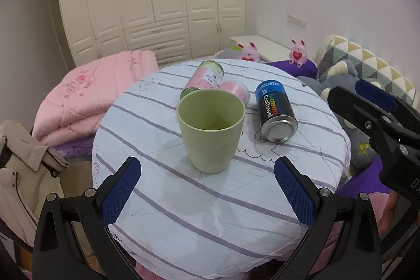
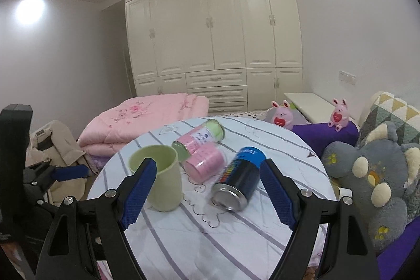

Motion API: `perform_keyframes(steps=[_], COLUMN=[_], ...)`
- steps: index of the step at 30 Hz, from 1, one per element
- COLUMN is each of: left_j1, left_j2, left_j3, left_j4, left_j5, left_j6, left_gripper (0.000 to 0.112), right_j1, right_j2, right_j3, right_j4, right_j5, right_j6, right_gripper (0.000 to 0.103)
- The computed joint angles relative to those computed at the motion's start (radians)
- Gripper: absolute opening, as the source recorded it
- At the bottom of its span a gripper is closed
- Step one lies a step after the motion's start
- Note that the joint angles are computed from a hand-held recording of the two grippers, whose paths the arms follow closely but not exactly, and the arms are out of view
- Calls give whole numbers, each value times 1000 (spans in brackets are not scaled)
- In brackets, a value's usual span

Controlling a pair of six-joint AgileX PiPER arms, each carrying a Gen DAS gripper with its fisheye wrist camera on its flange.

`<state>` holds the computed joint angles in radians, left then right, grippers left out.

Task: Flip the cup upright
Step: 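Open the left gripper and withdraw it from the cup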

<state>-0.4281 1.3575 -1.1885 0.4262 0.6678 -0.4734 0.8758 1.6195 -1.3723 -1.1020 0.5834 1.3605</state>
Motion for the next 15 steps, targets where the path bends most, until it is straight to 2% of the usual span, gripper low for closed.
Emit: perform_keyframes(steps=[8,15], left_j1=[-92,-114], left_j2=[-3,6], left_j3=[10,3], left_j4=[229,218], left_j5=[54,68], left_j6=[-254,-275], left_gripper=[103,103], right_j1=[-40,-84], right_j2=[-77,-117], right_j3=[145,214], right_j4=[-98,-121], right_j5=[-86,-169], right_j6=[150,239], right_gripper=[83,83])
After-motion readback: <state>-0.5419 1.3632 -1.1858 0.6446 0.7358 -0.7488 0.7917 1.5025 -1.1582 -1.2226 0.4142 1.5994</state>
